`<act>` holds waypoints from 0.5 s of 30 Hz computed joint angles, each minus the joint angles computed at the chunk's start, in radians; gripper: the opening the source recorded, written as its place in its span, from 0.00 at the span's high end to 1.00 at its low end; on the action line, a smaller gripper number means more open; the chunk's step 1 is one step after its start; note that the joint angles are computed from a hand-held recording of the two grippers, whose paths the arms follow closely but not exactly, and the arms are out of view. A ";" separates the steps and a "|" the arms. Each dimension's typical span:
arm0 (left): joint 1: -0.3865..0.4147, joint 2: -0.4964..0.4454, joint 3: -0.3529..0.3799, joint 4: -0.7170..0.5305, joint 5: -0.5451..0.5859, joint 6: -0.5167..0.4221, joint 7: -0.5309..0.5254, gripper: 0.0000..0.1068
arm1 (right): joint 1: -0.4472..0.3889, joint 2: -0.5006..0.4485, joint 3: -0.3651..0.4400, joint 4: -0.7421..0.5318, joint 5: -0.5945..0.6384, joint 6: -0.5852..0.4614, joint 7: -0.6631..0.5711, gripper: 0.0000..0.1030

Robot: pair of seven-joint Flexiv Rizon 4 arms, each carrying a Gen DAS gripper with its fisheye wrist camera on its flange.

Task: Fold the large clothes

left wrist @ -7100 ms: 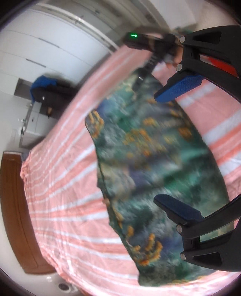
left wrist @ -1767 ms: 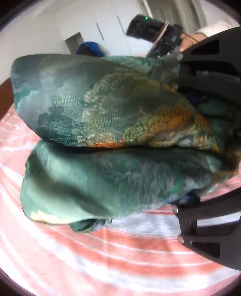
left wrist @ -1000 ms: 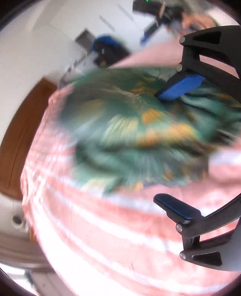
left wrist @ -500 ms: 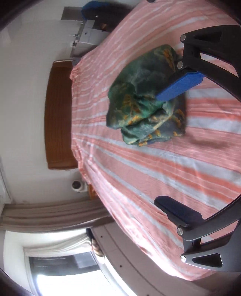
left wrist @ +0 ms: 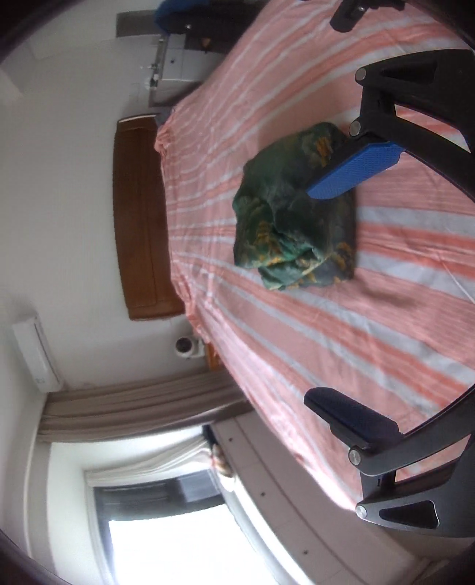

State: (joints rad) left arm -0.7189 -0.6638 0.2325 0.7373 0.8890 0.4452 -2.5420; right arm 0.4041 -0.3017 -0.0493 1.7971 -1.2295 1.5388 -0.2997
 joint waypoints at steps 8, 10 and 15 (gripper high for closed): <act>0.025 0.021 -0.054 0.014 -0.102 -0.039 0.034 0.04 | 0.014 0.043 0.092 0.043 0.218 -0.151 -0.224 0.00; 0.037 0.024 -0.069 0.025 -0.136 -0.032 0.045 0.04 | 0.019 0.053 0.103 0.050 0.247 -0.189 -0.252 0.00; 0.055 0.031 -0.108 0.052 -0.221 -0.020 0.106 0.04 | 0.020 0.085 0.122 0.084 0.267 -0.229 -0.281 0.00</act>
State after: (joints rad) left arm -0.6642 -0.6332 0.1247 0.7890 0.6680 0.4253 -2.4361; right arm 0.4242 -0.2165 0.0726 1.8814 -0.9630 1.3099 -0.5804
